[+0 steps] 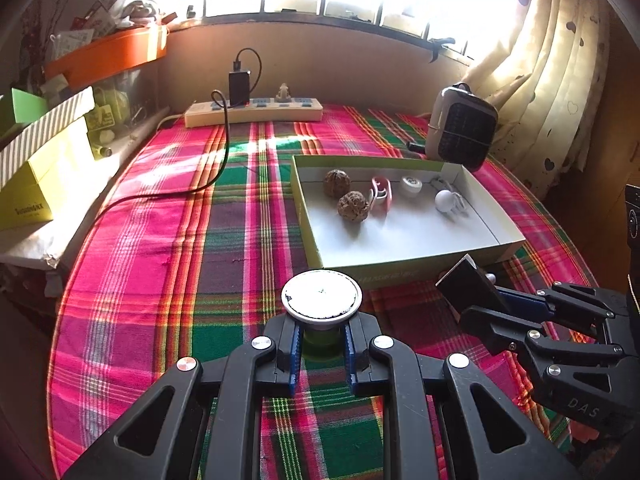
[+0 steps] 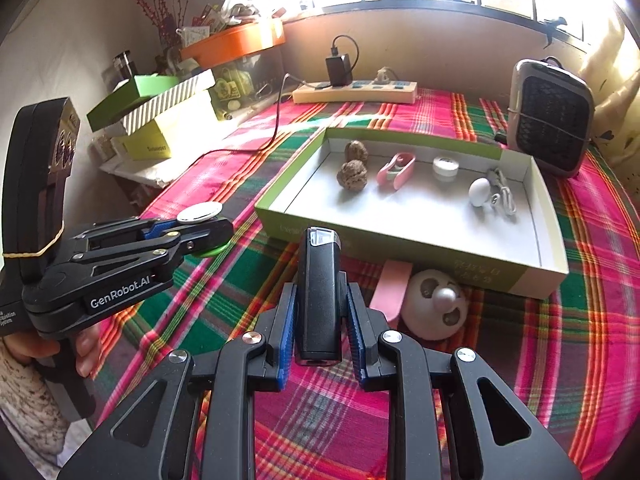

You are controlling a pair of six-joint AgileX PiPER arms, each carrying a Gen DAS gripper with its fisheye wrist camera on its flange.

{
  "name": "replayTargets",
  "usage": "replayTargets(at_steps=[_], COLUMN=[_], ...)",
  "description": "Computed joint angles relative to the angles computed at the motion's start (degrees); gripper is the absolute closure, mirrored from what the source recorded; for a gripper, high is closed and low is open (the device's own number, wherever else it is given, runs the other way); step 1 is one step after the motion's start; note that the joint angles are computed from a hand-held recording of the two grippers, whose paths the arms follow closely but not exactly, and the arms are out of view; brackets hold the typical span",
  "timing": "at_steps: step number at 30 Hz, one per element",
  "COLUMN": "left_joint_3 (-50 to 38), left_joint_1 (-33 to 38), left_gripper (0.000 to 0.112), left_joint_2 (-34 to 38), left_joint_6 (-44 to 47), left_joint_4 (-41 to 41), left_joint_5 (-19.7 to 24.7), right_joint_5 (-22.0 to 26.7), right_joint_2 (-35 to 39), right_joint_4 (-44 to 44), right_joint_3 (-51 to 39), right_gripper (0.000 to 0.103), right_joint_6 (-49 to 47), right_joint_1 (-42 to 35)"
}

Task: Organize objects
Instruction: 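Lift the white container and black object toward the box with both grippers, then lower the black object into the box while the left gripper lowers the container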

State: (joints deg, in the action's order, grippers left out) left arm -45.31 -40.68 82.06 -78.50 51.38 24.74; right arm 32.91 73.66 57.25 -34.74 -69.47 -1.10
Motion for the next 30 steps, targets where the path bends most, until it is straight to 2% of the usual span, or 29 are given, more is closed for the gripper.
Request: replayTargets(at_steps=[8, 15, 30], left_joint_3=[-4.5, -8.6, -15.9], left_joint_1=[0.1, 0.6, 3.6], left_gripper=[0.097, 0.097, 0.097], left_joint_2=[2.1, 4.9, 12.4], left_joint_6=[4.2, 8.4, 18.0], left_joint_4=[-3.3, -6.6, -14.9], left_joint_5=[0.0, -0.4, -2.2], right_joint_5=[3.5, 4.8, 2.1], right_joint_2=[0.5, 4.1, 15.3], right_joint_4=[-1.7, -3.0, -10.3], right_joint_3=[-4.0, -8.9, -20.8], right_gripper=[0.079, 0.079, 0.079], right_joint_6=[1.3, 2.9, 12.9], right_joint_1=[-4.8, -6.8, -4.0])
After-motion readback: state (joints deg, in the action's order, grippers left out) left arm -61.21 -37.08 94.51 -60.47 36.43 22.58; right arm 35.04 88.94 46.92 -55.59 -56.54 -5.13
